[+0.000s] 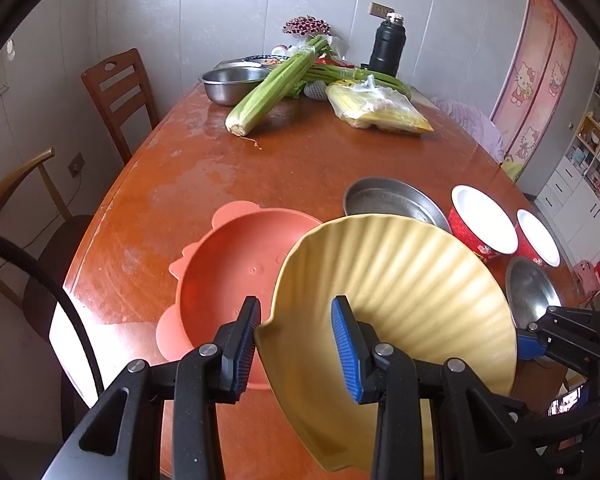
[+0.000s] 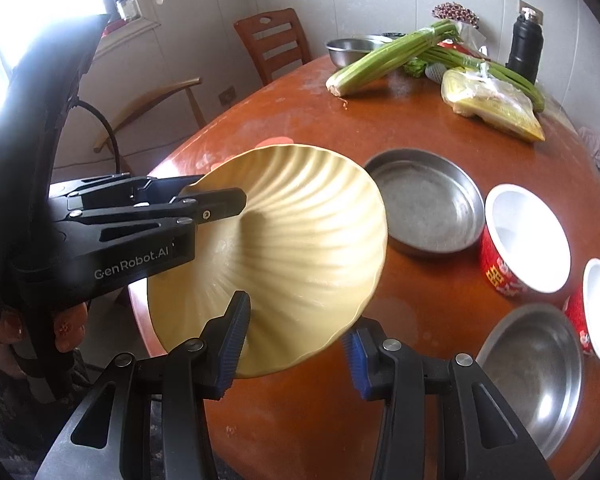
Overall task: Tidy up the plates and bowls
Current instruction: 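Lift the yellow plate and carry it over the orange plate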
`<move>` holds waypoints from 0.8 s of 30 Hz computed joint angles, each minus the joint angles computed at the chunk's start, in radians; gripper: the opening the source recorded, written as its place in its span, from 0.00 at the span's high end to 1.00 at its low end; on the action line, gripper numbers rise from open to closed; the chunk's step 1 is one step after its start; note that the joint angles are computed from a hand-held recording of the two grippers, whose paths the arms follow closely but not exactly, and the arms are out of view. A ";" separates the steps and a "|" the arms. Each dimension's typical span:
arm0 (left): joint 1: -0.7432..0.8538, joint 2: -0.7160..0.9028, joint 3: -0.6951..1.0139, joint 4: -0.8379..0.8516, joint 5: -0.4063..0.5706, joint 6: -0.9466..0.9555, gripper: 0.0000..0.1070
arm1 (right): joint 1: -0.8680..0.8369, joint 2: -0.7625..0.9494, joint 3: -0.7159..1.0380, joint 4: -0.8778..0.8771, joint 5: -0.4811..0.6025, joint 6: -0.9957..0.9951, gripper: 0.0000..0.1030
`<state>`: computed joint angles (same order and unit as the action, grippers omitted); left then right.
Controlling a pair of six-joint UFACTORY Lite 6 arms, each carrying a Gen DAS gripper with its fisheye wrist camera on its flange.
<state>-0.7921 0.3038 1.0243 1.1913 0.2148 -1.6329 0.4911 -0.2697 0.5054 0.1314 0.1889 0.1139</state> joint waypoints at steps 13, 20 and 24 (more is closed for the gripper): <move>0.103 0.032 0.022 0.021 -0.029 0.028 0.65 | 0.036 0.228 0.202 -0.068 -0.028 0.085 0.55; 0.173 0.072 0.041 -0.021 -0.075 0.098 0.65 | 0.040 0.359 0.305 0.005 -0.038 0.020 0.55; 0.202 0.105 0.074 -0.107 -0.080 0.207 0.65 | 0.045 0.417 0.349 -0.002 -0.048 0.040 0.55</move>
<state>-0.5903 0.4087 1.0978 1.0847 0.1352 -1.4263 0.5360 0.1473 0.8545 0.1290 0.1414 0.1535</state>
